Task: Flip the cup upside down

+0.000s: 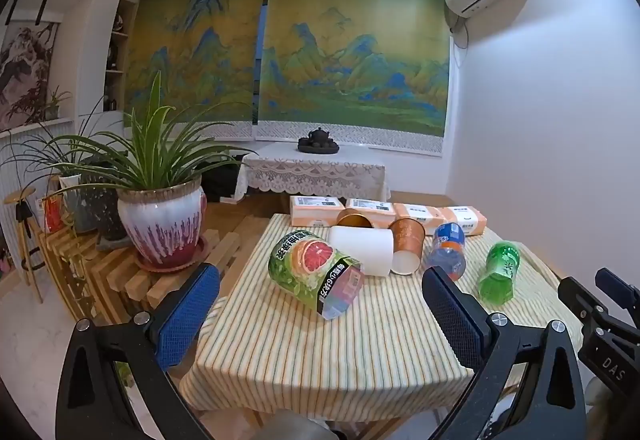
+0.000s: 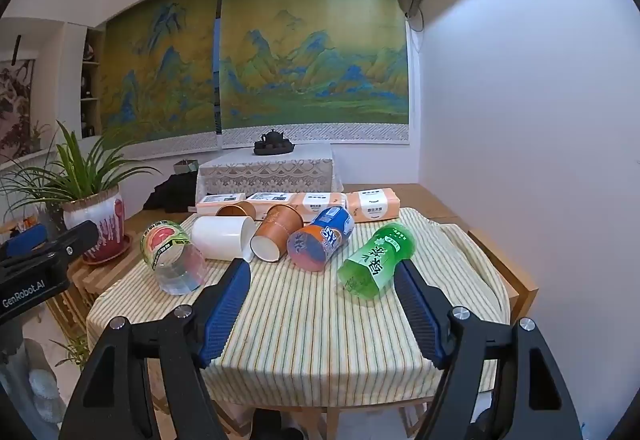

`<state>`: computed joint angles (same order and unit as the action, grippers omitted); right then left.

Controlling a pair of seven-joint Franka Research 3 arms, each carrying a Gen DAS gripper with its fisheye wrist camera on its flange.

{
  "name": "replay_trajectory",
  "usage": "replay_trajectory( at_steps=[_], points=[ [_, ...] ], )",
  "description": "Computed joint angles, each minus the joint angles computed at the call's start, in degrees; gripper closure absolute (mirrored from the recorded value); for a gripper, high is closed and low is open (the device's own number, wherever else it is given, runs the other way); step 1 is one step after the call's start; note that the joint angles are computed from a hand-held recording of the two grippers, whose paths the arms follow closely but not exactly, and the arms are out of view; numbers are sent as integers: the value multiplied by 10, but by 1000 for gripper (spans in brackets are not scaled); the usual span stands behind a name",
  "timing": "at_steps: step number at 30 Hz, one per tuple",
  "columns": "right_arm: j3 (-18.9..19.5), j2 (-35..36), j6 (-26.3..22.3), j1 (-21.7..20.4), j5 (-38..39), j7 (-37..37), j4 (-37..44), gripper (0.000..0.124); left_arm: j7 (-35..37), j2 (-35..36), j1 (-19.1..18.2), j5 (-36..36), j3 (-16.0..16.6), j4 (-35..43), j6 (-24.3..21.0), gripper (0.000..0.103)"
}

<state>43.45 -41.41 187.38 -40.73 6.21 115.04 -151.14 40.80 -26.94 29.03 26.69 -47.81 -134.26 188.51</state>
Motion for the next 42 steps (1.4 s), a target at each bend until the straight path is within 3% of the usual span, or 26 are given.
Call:
replay_trajectory(
  at_steps=[4, 6, 10, 15, 16, 42],
  points=[
    [-5, 4, -2, 6, -4, -1, 3, 53, -12, -27, 33, -11, -28, -10, 21, 0],
    [-3, 2, -2, 3, -5, -2, 4, 53, -5, -18, 12, -17, -8, -14, 20, 0],
    [11, -11, -3, -12, -2, 6, 2, 53, 7, -15, 12, -22, -10, -10, 10, 0],
    [1, -1, 1, -8, -5, 0, 3, 53, 11, -16, 12, -23, -10, -13, 15, 0],
    [20, -15, -7, -21, -5, 9, 6, 53, 13, -15, 7, -23, -5, -14, 15, 0],
    [16, -12, -11, -24, -26, 28, 8, 51, 24, -12, 5, -32, -4, -15, 15, 0]
  ],
)
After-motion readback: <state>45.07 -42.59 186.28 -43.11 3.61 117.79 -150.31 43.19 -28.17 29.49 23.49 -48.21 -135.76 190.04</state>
